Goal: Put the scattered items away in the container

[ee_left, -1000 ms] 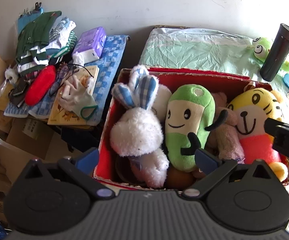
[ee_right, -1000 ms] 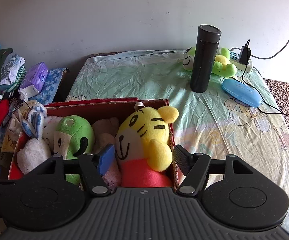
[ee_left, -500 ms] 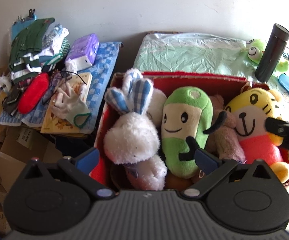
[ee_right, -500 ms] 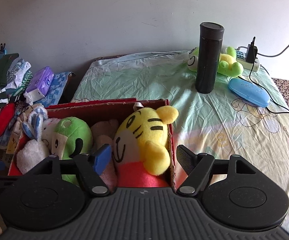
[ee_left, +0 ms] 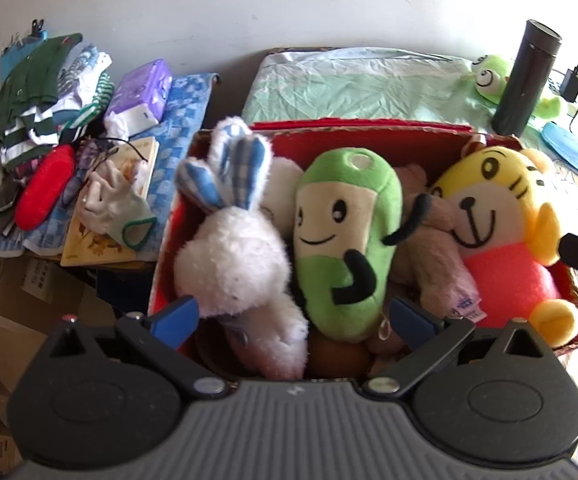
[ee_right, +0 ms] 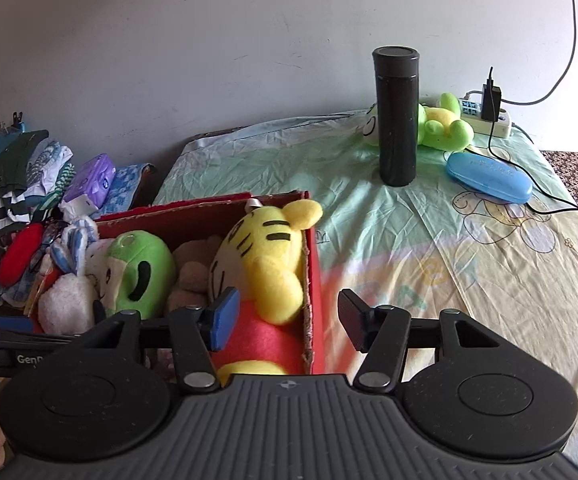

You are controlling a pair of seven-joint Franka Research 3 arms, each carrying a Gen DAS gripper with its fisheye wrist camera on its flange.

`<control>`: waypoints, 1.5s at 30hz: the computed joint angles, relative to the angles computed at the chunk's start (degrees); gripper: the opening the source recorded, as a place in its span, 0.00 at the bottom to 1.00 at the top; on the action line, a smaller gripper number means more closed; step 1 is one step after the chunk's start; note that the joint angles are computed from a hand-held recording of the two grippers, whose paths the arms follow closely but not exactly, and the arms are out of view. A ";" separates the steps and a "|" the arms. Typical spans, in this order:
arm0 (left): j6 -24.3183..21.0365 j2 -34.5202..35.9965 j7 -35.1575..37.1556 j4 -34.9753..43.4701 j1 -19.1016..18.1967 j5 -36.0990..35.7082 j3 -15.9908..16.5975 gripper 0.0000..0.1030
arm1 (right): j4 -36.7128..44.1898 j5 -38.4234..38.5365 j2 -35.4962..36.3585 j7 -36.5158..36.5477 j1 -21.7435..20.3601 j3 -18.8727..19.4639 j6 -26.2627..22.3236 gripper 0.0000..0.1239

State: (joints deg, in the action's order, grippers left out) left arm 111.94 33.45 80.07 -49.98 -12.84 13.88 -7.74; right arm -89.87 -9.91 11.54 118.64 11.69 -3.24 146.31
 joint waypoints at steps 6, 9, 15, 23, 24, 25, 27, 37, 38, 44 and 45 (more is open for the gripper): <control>1.16 -0.93 -0.49 -1.80 0.68 -0.82 -0.26 0.98 | -0.43 -5.20 -0.30 0.56 1.48 -0.21 1.73 0.47; 2.15 -1.48 -1.44 -2.89 1.25 -1.45 -0.33 0.98 | 0.32 -3.61 0.16 -1.25 1.20 0.33 0.94 0.46; 3.12 -2.23 -2.14 -4.32 1.55 -1.42 -0.39 0.98 | 1.99 -4.06 1.01 -0.38 1.83 0.03 -0.66 0.46; 3.18 -1.12 -0.63 -2.41 1.45 -1.12 -0.51 0.98 | 7.14 -4.82 4.03 1.68 3.02 -0.72 -4.86 0.46; 2.59 -0.39 -0.49 -1.09 1.34 -1.15 -0.45 0.98 | 8.40 -5.63 4.70 2.28 3.32 -1.02 -5.74 0.46; 1.94 0.39 -0.37 0.31 1.22 -1.22 -0.38 0.98 | 9.27 -6.01 5.15 2.65 3.45 -1.18 -6.27 0.46; 0.82 1.75 -0.05 2.76 1.16 -1.70 -0.36 0.98 | 10.82 -6.18 5.99 3.30 3.53 -1.40 -7.12 0.46; -4.82 7.79 1.35 13.30 0.05 -2.94 0.28 0.98 | 11.75 -4.37 6.72 4.02 3.19 -1.40 -8.00 0.46; -5.13 8.18 1.40 13.98 -0.04 -3.15 0.33 0.98 | 11.65 -4.27 6.67 3.99 3.15 -1.38 -7.89 0.46; -3.96 7.78 1.26 13.05 -0.15 -3.53 0.50 0.98 | 11.18 -3.81 6.52 3.09 2.99 -1.18 -6.75 0.46; -3.20 7.12 1.14 11.87 -0.14 -3.42 0.55 0.98 | 11.08 -3.35 6.52 2.71 2.85 -1.02 -6.42 0.46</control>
